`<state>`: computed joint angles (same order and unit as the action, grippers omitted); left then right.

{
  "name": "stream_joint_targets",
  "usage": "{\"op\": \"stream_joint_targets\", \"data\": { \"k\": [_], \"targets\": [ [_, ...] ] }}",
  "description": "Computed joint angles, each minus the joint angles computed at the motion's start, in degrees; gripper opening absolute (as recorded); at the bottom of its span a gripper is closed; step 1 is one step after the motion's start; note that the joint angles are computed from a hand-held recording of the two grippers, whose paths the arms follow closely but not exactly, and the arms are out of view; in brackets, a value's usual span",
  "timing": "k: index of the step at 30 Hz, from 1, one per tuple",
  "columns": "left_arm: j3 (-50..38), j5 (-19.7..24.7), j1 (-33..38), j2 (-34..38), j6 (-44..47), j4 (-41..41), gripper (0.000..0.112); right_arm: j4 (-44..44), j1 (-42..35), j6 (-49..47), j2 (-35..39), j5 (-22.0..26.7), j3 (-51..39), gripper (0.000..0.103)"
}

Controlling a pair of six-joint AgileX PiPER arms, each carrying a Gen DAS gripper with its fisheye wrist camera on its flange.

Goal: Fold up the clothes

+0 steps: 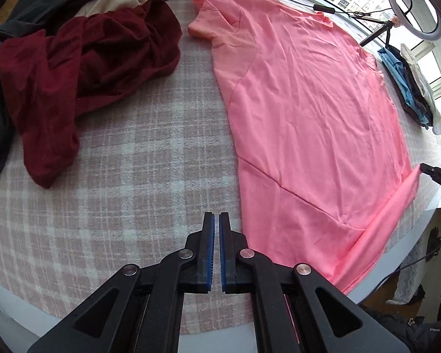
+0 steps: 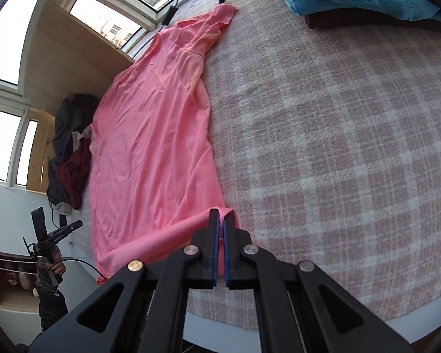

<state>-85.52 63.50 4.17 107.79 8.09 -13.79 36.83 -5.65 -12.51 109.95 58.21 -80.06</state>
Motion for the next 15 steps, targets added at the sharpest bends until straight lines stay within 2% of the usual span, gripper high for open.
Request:
{"op": "stream_joint_targets", "data": {
  "k": [5, 8, 10, 15],
  "targets": [
    [8.92, 2.75, -1.84, -7.43, 2.63, -0.34, 0.030, -1.45, 0.51, -0.28, -0.63, 1.17, 1.52, 0.003],
    [16.58, 4.02, -2.80, -13.63, 2.92, -2.11, 0.031, -2.61, 1.03, -0.41, -2.18, 0.94, 3.50, 0.003],
    [20.89, 4.04, -2.36, -16.30, 2.25, -4.52, 0.038, -2.46, 0.90, -0.99, -3.14, 0.93, 4.77, 0.003],
    [30.20, 0.07, -6.13, -19.71, -1.03, -5.61, 0.039, -1.48, 0.97, -2.37, -5.36, 0.51, 7.25, 0.003]
  ]
}}
